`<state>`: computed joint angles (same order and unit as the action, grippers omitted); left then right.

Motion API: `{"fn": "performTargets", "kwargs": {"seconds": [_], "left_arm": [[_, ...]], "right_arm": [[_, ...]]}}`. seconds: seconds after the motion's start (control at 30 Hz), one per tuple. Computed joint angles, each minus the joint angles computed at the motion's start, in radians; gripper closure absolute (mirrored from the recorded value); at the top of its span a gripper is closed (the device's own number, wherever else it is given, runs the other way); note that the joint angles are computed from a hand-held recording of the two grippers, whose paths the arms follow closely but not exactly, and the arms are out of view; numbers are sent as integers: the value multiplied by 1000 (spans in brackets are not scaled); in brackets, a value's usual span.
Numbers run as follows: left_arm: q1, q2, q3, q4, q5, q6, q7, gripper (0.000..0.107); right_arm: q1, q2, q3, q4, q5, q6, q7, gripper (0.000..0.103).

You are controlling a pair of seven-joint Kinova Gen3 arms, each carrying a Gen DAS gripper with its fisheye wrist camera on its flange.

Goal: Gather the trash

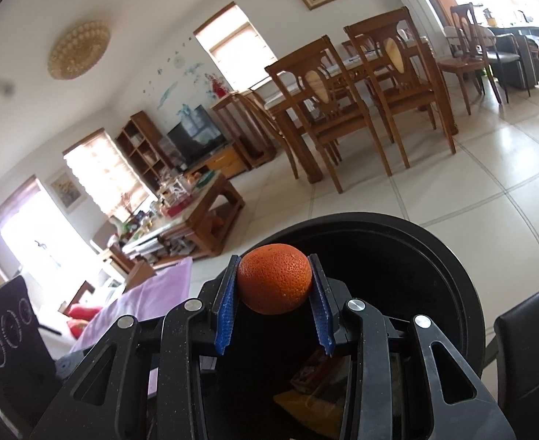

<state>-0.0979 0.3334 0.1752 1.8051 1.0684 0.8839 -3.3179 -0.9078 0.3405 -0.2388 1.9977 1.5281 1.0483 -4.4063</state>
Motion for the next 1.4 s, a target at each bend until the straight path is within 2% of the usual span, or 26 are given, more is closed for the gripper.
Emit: {"fn": "performTargets", "kwargs": {"seconds": [0.13, 0.17, 0.2, 0.23, 0.33, 0.37, 0.47, 0.57, 0.7, 0.77, 0.87, 0.93, 1.07, 1.2, 1.3, 1.4], "left_arm": [[3, -6, 1, 11, 9, -18, -24, 67], [2, -8, 0, 12, 12, -18, -23, 66], [3, -10, -1, 14, 13, -21, -21, 65], [7, -12, -3, 14, 10, -30, -17, 62], [3, -28, -1, 45, 52, -74, -51, 20], [-2, -31, -1, 52, 68, -73, -72, 18], [7, -34, -9, 50, 57, -70, -76, 12], [14, -28, -12, 38, 27, -54, -60, 11], [24, -37, -7, 48, 16, -82, -80, 10], [18, -37, -5, 51, 24, -76, -95, 10], [20, -46, -5, 66, 30, -87, -104, 10], [24, -47, -8, 65, 26, -88, -98, 10], [34, -49, -9, 64, 20, -101, -82, 10], [51, -50, -10, 52, -20, -122, -32, 10], [55, -58, -6, 53, -37, -139, 3, 10], [50, -61, -4, 51, -46, -131, 20, 10]], "right_arm": [[1, 8, 3, -15, 4, 3, 10, 65], [0, 7, 4, -16, 7, 4, 11, 60], [-2, 7, 4, -14, 13, 7, 3, 50], [-7, 7, 3, -16, 14, 14, 3, 46], [-15, 8, 2, -34, -1, 30, 41, 45], [-19, 7, 3, -38, -6, 36, 52, 45], [-32, 11, 5, -47, -13, 56, 63, 31], [-33, 11, 5, -37, -8, 54, 42, 26], [-31, 11, 4, -26, -1, 47, 20, 20], [-33, 14, 2, -25, -6, 50, 8, 11], [-34, 12, 0, -20, -12, 49, -3, 10], [-39, 15, -3, -16, -17, 51, -17, 5], [-39, 12, -3, -24, -42, 45, -11, 5], [-42, 9, 4, -58, -103, 43, 62, 5], [-58, 17, 13, -88, -148, 65, 112, 5], [-75, 17, 22, -97, -168, 84, 112, 5]]}}
